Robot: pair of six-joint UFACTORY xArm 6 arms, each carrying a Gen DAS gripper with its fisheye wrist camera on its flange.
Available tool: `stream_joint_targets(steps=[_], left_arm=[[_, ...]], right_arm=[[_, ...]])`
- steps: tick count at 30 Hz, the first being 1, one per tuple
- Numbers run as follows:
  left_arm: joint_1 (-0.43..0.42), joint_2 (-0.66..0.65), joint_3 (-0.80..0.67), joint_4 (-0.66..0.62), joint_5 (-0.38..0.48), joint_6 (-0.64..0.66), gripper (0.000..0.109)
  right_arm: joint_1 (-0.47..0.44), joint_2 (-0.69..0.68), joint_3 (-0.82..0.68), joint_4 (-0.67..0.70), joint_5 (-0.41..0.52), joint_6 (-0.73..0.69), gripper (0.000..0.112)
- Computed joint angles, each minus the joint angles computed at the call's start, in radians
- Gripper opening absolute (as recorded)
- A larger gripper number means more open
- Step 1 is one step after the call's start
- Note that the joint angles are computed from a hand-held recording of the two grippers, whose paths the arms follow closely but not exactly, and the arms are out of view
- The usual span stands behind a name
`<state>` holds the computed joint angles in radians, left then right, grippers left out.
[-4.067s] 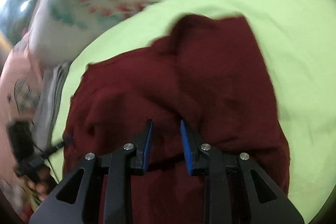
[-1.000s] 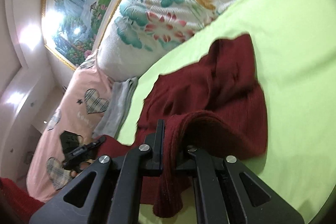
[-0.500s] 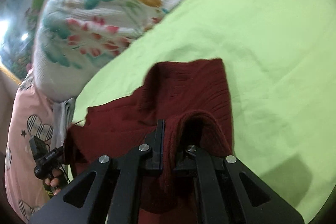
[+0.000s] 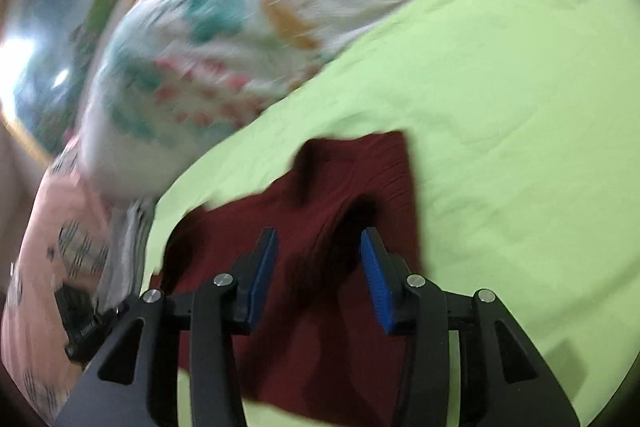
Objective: Fold large clothes
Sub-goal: 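Grasp the sweater hem with both grippers and lift it toward the collar, then lay the hem onto the collar and open both grippers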
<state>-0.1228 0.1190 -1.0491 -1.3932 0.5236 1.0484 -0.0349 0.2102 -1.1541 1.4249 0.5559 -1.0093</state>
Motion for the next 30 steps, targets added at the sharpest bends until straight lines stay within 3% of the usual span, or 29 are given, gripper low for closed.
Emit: stream_joint_targets(steps=[2,5,8,11,13,16,19,23,25,30], left_arm=[[-0.068,0.029,-0.024,0.136,-0.038,-0.087,0.047],[-0.108,0.121,-0.103,0.305,-0.089,-0.23,0.046],[-0.075,0.206,-0.199,0.366,-0.081,-0.322,0.039],[-0.031,0.264,-0.263,0.478,-0.142,-0.46,0.038],[0.005,0.287,-0.289,0.506,-0.159,-0.52,0.038],[0.064,0.284,-0.285,0.423,-0.142,-0.505,0.038],[0.089,0.226,-0.208,0.288,-0.128,-0.416,0.038],[0.088,0.042,0.009,0.095,-0.114,-0.253,0.04],[0.083,-0.056,0.12,0.018,-0.098,-0.188,0.048],[0.046,-0.252,0.35,0.018,-0.11,-0.203,0.051]], right_arm=[[0.045,0.005,-0.005,-0.137,0.029,0.034,0.045],[0.108,0.045,-0.038,-0.278,-0.027,0.064,0.045],[0.093,0.115,-0.11,-0.347,-0.081,0.177,0.045],[0.057,0.194,-0.188,-0.435,-0.153,0.335,0.044],[0.024,0.227,-0.234,-0.39,-0.117,0.351,0.044],[0.028,0.197,-0.207,-0.352,-0.124,0.338,0.044],[0.054,0.131,-0.139,-0.229,-0.127,0.222,0.044],[0.084,0.031,-0.021,-0.084,-0.079,0.089,0.044],[0.105,-0.02,0.042,-0.021,-0.081,0.038,0.044],[0.142,-0.097,0.144,0.054,-0.061,-0.003,0.044]])
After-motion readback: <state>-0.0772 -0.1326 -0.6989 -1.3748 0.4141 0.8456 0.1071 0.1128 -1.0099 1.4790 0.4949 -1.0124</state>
